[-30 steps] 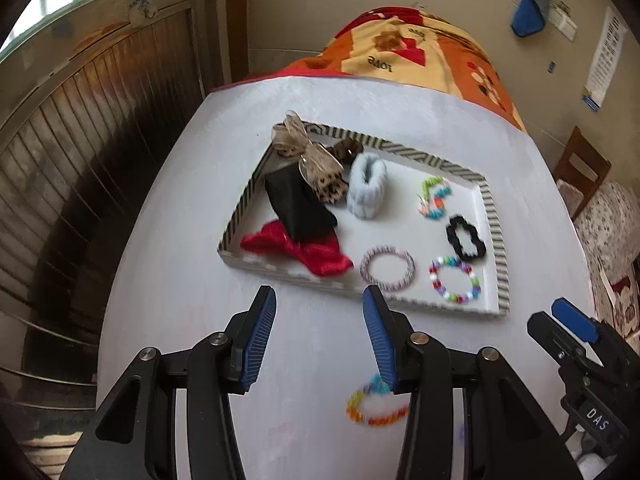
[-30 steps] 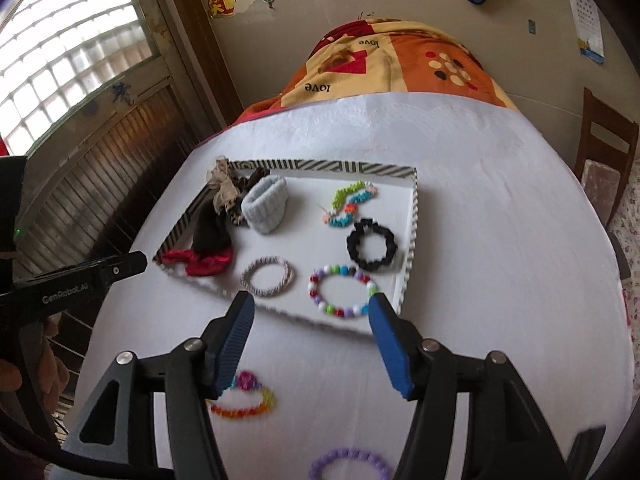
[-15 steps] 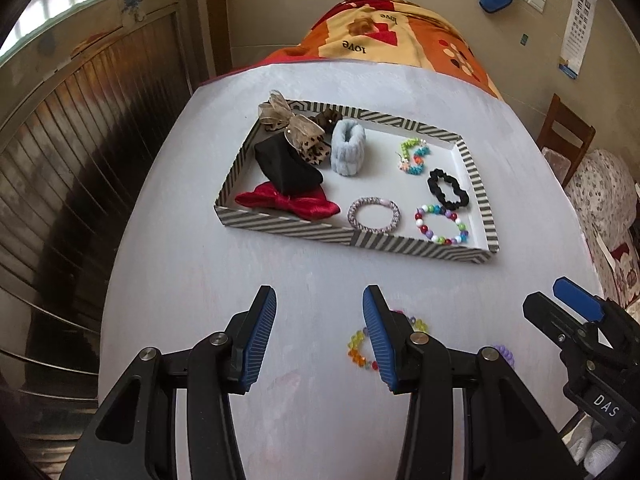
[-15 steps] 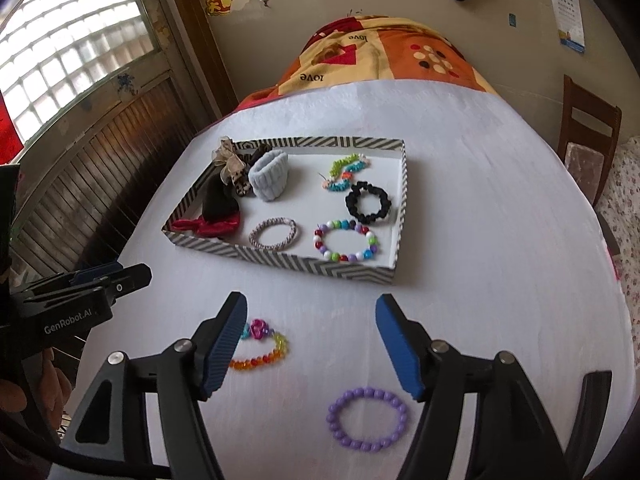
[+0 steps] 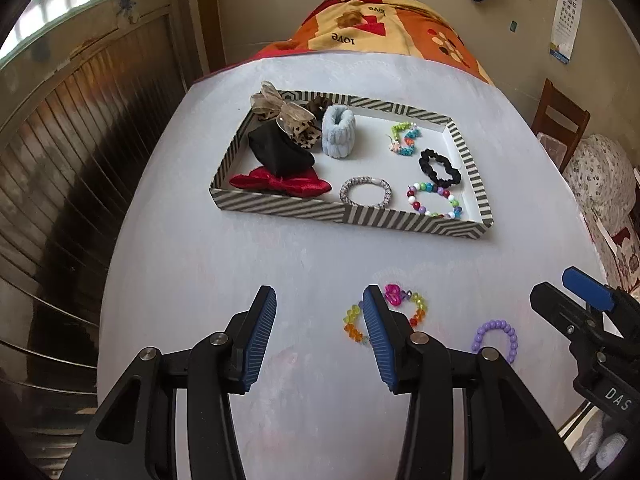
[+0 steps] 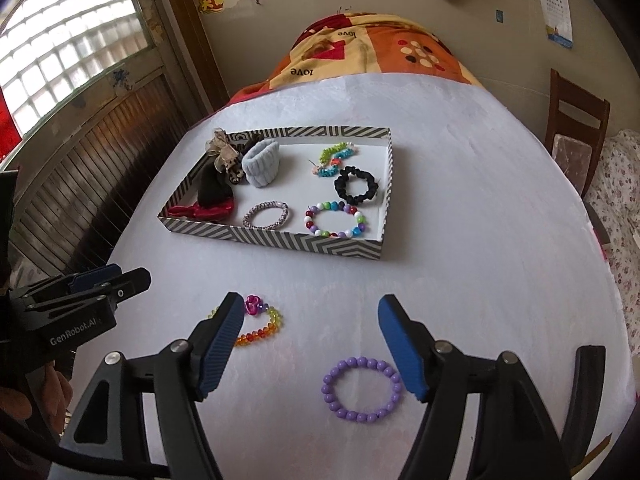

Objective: Organize jewelry
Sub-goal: 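Withdraw both open tools toward the heart bracelet and purple beaded bracelet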

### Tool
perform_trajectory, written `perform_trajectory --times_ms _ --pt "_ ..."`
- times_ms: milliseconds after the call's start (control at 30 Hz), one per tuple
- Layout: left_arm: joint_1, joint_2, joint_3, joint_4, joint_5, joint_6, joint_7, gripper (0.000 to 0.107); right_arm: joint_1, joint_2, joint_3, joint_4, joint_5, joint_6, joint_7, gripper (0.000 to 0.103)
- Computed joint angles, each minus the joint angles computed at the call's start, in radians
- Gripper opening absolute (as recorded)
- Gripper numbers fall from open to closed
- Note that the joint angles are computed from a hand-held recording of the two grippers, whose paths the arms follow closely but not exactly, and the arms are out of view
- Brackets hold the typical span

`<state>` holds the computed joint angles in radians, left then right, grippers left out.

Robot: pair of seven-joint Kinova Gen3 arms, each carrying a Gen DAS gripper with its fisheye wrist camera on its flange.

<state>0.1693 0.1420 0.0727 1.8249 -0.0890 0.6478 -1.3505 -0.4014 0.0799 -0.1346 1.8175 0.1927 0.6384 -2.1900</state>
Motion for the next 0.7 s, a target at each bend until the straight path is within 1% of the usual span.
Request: perform_trajectory --times_ms 300,700 --pt "0.019 -0.012 0.003 0.012 -0.035 -0.001 0.034 0.026 0.004 -0.013 -0.005 0.014 -0.009 0.006 0.008 0.074" --pt "0.036 -0.007 0.010 0.009 -0.055 0.006 0.061 0.026 0.014 -0.021 -0.005 0.027 -0.026 0.006 0.032 0.075"
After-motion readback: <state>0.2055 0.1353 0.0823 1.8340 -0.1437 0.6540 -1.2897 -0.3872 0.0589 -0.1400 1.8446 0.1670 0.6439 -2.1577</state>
